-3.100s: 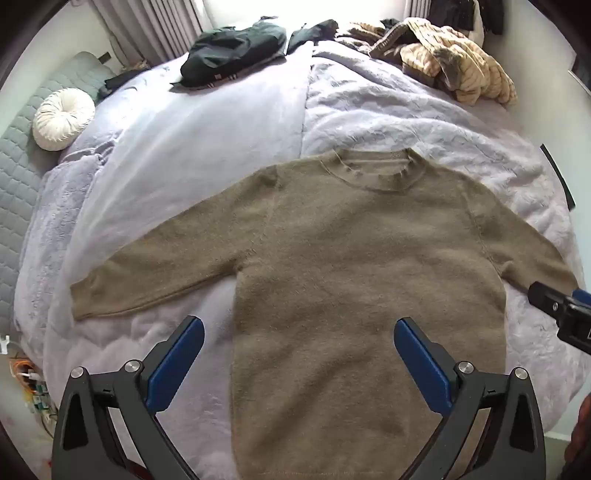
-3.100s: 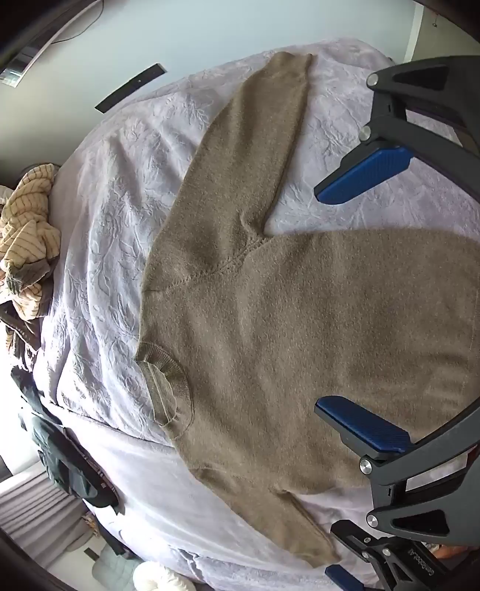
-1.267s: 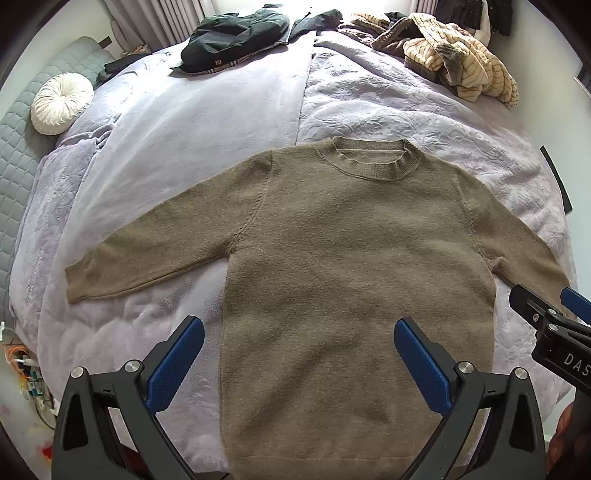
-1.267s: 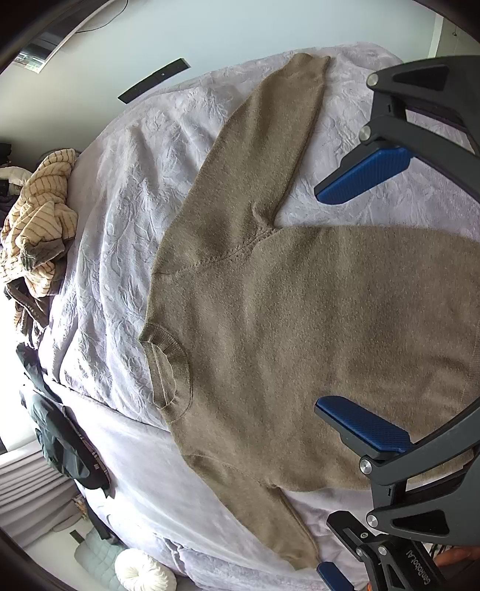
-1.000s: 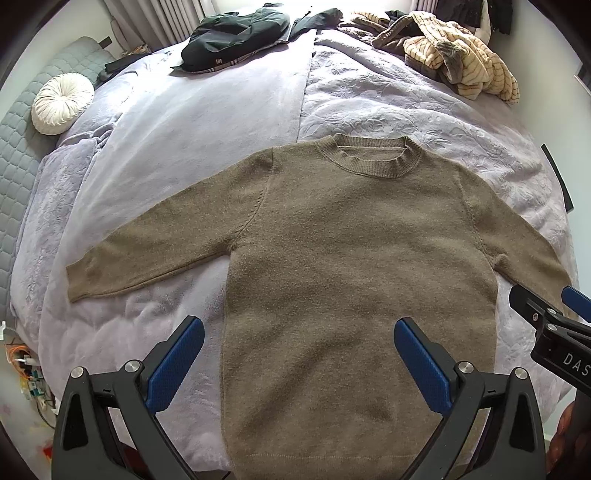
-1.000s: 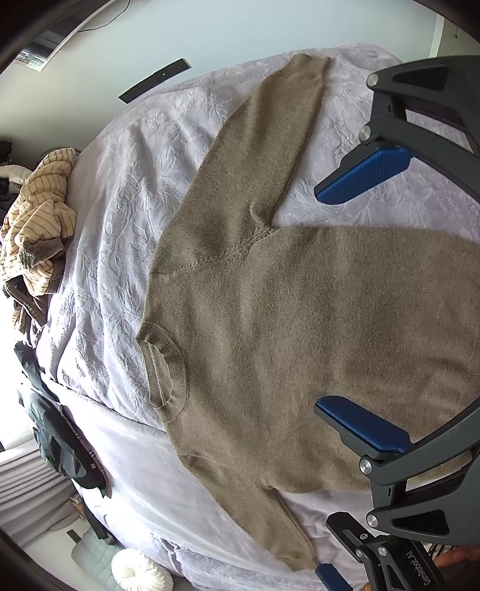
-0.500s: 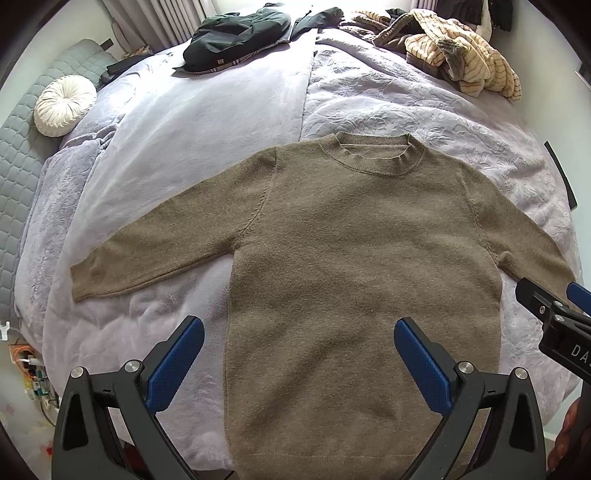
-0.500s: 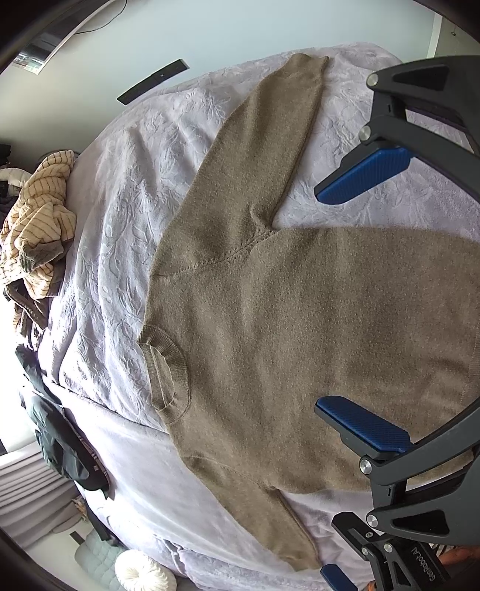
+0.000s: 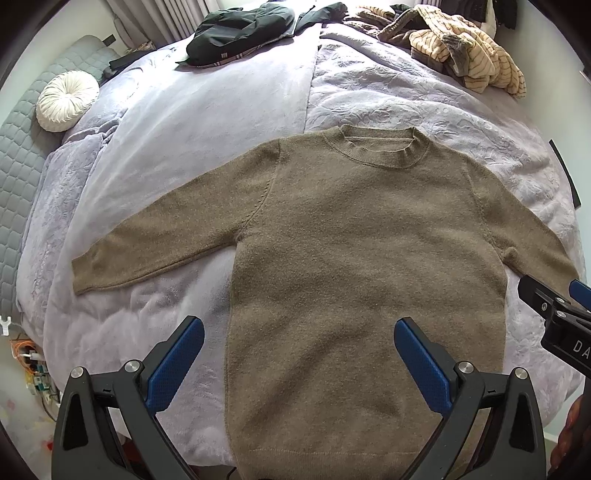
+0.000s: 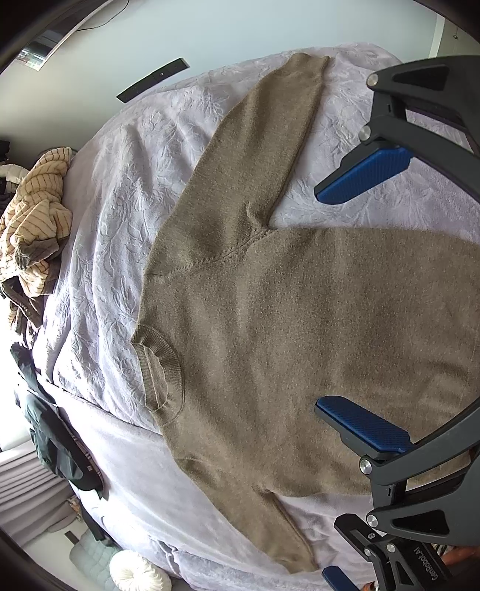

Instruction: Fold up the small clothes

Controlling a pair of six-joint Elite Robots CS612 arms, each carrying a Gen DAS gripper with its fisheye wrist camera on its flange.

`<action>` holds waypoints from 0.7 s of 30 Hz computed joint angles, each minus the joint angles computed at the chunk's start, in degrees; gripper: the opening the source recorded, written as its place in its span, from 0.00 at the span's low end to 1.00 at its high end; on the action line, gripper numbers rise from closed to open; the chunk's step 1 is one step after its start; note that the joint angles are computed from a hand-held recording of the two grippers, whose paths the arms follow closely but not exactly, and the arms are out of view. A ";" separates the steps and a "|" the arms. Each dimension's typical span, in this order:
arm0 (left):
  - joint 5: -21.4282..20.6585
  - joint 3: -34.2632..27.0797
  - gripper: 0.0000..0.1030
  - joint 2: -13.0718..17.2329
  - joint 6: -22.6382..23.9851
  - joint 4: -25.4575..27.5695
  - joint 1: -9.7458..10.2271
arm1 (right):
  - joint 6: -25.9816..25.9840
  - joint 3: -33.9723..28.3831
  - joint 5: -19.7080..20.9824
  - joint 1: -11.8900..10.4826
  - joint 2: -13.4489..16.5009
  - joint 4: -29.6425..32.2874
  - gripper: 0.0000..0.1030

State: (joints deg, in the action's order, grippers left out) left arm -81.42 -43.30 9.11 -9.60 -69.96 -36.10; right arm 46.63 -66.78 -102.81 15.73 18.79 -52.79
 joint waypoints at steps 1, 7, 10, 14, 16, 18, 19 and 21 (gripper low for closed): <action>0.06 -0.10 1.00 0.06 -0.06 0.00 -0.01 | -0.02 0.00 0.11 -0.04 0.02 -0.07 1.00; 0.80 -0.28 1.00 0.18 -0.02 0.64 -0.25 | -0.38 -0.06 0.87 -0.18 0.22 -0.37 1.00; 1.01 -0.57 1.00 0.30 -0.33 0.96 -0.28 | -0.60 -0.14 1.31 -0.25 0.36 -0.51 1.00; 0.97 -0.67 1.00 0.32 -1.18 1.14 -0.25 | -1.28 0.04 1.54 -0.28 0.29 -0.59 1.00; 0.97 -0.75 1.00 0.35 -1.22 0.98 -0.22 | -1.36 0.07 1.63 -0.35 0.26 -0.70 1.00; 1.02 -0.53 1.00 0.24 -1.14 0.85 -0.18 | -0.83 -0.01 1.70 -0.44 0.29 -0.76 1.00; 0.99 -0.39 1.00 0.19 -1.12 0.80 -0.14 | -0.58 -0.07 1.85 -0.49 0.29 -0.78 1.00; 0.87 -0.01 1.00 0.05 -1.04 0.77 -0.07 | -0.10 -0.24 2.23 -0.60 0.37 -0.74 1.00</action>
State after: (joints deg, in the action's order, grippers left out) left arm -80.55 -43.31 9.16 -10.63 -69.19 -36.17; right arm 46.53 -67.02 -100.58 15.13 19.16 -53.53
